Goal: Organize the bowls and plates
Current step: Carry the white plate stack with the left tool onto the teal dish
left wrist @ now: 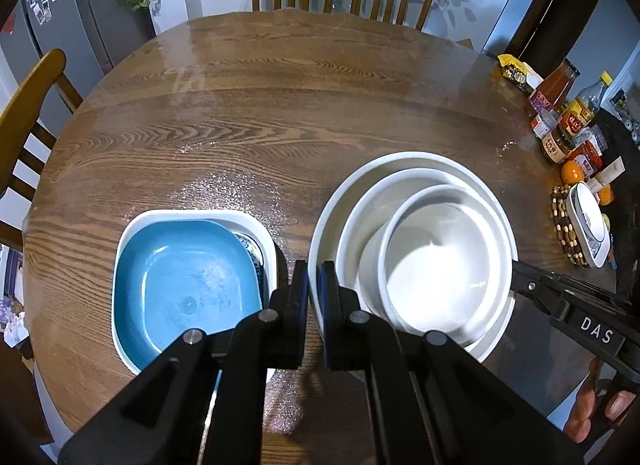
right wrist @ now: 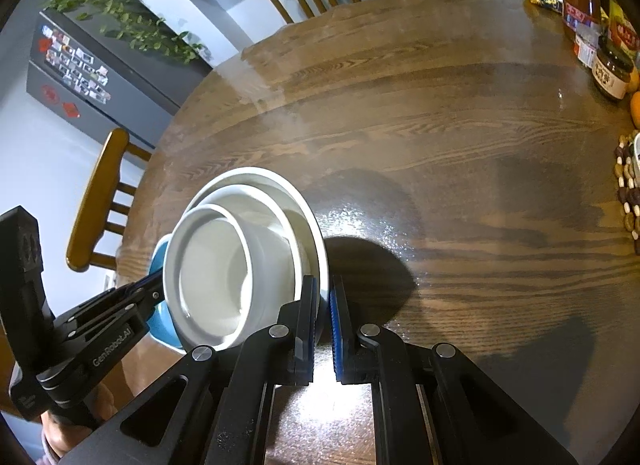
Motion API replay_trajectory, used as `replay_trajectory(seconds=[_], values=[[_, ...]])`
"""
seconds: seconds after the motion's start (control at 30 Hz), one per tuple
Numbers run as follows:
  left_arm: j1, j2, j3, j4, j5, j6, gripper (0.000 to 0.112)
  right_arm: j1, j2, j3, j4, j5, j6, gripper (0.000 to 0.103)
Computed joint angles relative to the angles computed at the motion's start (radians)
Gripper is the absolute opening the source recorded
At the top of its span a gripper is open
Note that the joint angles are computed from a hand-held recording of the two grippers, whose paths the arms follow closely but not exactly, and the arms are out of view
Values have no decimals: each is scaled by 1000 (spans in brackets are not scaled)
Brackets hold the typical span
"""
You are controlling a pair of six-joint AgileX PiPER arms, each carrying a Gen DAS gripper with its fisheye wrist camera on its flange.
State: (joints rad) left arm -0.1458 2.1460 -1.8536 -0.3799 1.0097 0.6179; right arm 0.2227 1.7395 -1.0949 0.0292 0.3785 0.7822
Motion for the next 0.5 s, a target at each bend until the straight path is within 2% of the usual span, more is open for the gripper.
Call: replay_trajectory(seconds=[0.5], values=[[76, -66, 74, -45, -42, 33, 1, 64, 21, -98, -83, 59, 49, 10]])
